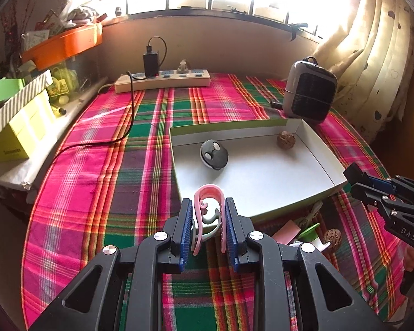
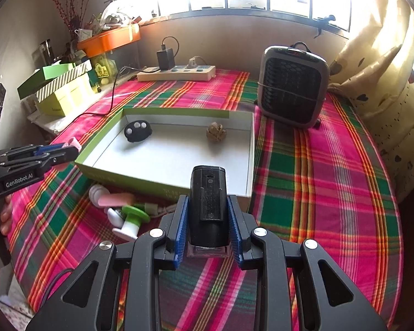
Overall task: Organize objects
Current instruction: 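Carry the pink clip and black flashlight over the white box with both grippers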
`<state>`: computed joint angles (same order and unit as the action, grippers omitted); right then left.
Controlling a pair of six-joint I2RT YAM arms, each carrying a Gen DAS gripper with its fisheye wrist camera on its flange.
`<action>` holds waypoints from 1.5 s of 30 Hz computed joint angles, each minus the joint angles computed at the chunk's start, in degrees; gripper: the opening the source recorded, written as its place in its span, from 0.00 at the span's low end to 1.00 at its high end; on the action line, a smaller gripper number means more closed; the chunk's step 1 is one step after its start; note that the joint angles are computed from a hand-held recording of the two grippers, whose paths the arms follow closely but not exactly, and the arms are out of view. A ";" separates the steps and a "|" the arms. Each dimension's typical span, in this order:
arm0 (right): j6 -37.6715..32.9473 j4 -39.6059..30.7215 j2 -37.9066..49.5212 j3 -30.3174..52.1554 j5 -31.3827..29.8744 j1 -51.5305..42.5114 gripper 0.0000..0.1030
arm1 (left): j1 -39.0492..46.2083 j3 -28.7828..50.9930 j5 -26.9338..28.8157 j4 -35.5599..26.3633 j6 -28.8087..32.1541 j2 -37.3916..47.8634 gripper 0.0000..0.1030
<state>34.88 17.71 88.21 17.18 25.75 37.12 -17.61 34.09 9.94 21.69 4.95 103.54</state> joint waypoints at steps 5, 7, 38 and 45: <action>-4.21 -0.11 0.91 2.88 -2.55 -3.35 0.28 | -1.32 2.49 -0.07 -1.01 -0.21 1.52 0.20; -5.58 0.19 1.94 4.15 -3.64 -4.75 0.28 | -1.73 3.87 -0.12 -1.92 -0.29 2.40 0.20; -16.29 -1.30 25.92 27.22 -16.48 -15.88 0.28 | -4.06 21.01 -1.77 -8.43 -1.25 18.18 0.20; -16.79 -2.01 28.26 29.13 -16.39 -16.46 0.28 | -4.22 21.73 -1.77 -8.56 -1.13 18.93 0.20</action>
